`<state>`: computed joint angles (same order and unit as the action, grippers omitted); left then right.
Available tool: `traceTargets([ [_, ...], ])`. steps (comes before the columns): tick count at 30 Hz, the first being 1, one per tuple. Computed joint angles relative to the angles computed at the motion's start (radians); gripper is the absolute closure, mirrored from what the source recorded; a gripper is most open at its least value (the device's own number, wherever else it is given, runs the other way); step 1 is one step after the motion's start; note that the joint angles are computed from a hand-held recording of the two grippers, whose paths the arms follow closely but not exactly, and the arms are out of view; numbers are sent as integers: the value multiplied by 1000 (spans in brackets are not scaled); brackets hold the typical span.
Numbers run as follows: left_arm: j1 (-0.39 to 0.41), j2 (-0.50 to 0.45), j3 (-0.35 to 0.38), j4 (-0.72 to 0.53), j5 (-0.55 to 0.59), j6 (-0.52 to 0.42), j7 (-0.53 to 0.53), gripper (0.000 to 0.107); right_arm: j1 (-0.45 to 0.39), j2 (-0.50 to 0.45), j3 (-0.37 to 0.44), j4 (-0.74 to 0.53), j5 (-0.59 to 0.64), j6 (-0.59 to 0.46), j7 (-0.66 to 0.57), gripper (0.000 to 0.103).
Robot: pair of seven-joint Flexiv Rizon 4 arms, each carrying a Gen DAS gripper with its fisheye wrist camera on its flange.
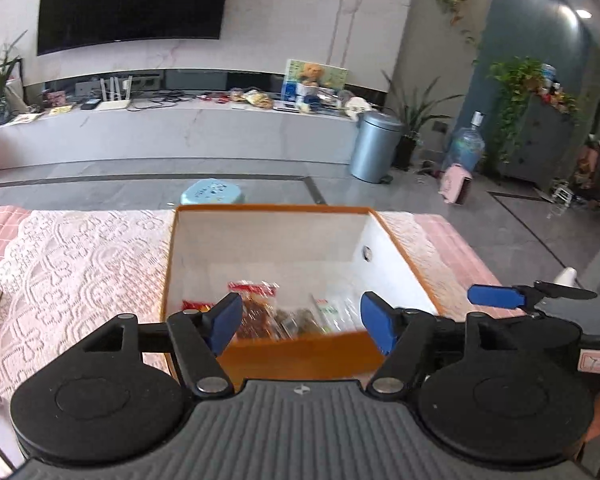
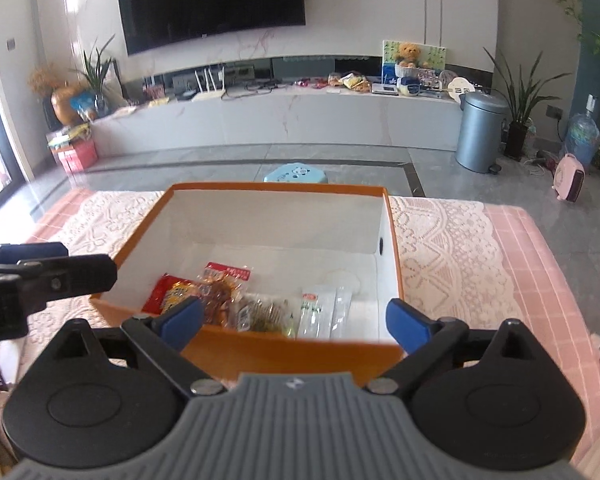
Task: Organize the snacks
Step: 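Move both tools back from the box to the snack pile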
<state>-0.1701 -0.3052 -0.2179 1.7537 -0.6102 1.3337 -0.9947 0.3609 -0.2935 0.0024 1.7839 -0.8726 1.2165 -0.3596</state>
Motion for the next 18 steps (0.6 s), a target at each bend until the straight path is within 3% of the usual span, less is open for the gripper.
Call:
traceTargets([
  [6, 33, 59, -60, 114, -218, -20, 180, 27, 4, 91, -7, 134, -249, 30, 268, 8],
  [13, -13, 82, -36, 208, -436, -39, 365, 27, -42, 128, 49, 230, -460, 27, 482, 10],
  [18, -55, 71, -21, 236, -506, -39, 477, 27, -68, 130, 75, 277, -550, -5, 586, 15],
])
